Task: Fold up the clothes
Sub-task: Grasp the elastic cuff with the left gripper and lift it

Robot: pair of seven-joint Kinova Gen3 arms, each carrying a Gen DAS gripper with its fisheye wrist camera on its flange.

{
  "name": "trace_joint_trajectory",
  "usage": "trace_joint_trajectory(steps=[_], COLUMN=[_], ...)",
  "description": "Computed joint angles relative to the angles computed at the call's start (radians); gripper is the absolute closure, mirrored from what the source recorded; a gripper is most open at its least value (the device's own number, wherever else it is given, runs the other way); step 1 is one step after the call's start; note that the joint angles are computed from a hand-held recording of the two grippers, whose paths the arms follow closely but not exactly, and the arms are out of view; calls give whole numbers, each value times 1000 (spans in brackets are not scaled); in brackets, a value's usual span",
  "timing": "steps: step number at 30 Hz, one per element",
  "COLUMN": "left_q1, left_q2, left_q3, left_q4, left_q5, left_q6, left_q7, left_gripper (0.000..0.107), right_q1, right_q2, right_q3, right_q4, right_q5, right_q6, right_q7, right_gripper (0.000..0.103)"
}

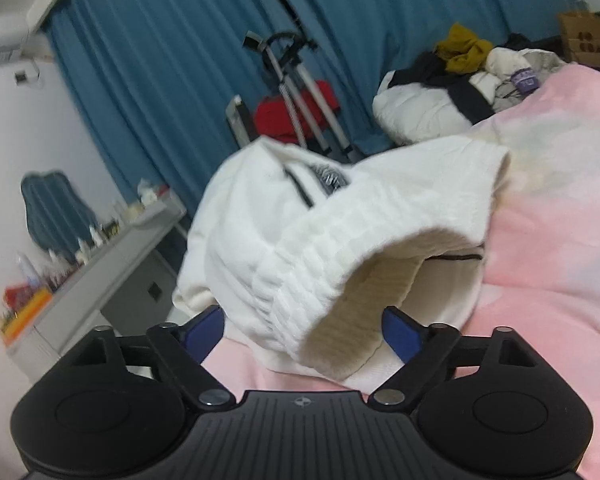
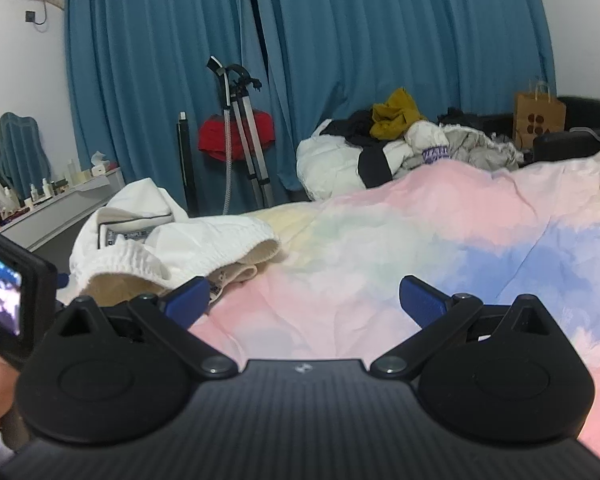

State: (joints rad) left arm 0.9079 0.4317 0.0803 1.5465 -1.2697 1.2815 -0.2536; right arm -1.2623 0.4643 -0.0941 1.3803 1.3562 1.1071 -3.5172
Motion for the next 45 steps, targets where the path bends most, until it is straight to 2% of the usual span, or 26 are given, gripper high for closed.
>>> trace_joint_trajectory(steps=[3,5,7,8,11,15,19,22,27,30,33,42,45], left_q1=[-31,-45,-38,-37,-26,-4,39,65,64,25,-38,-192,-234], left_q2=[12,0,-9,-14,-48,-113,-210,-282,-387,-450,-505,-635,-660], left_q3=[-13,-18,-33,-35,-30,6,83,156,258,288,285,274,273], left_q4=[-21,-20,-26,-28,-9,29,98,125,172,221,258,404,428], left_q5=[9,-9,-33,-47,-103,-190,-280,-290,-246,-180,-107,2,36], left_q6=[-33,-61,-60,-57,-46,-11,44,85,149,157,115,-3,-40], left_q7=[13,45,73,87,143,173,197,189,218,235,263,312,322], left_gripper=[44,49,65,80,91,92,93,93,93,94,94,94,94], right_q1=[19,31,38,40,39,23,6,1,-1,7,8,19,46], right_q2=[2,8,14,17,24,25,30,31,27,32,45,102,106], right_q3=[3,4,6,7,12,17,10,-2,-20,-33,-30,12,20], right_q4=[23,30,33,36,41,62,67,63,58,37,7,-53,-56], right_q5=[9,14,16,18,31,83,130,143,141,87,21,-121,-162], right_q6=[-34,-53,-66,-73,-82,-68,-32,-23,-39,-69,-99,-254,-358], right_q7=[-35,-49,-61,-69,-91,-137,-154,-146,-110,-50,30,184,240], right_gripper=[0,0,0,0,0,0,0,0,0,0,0,0,0])
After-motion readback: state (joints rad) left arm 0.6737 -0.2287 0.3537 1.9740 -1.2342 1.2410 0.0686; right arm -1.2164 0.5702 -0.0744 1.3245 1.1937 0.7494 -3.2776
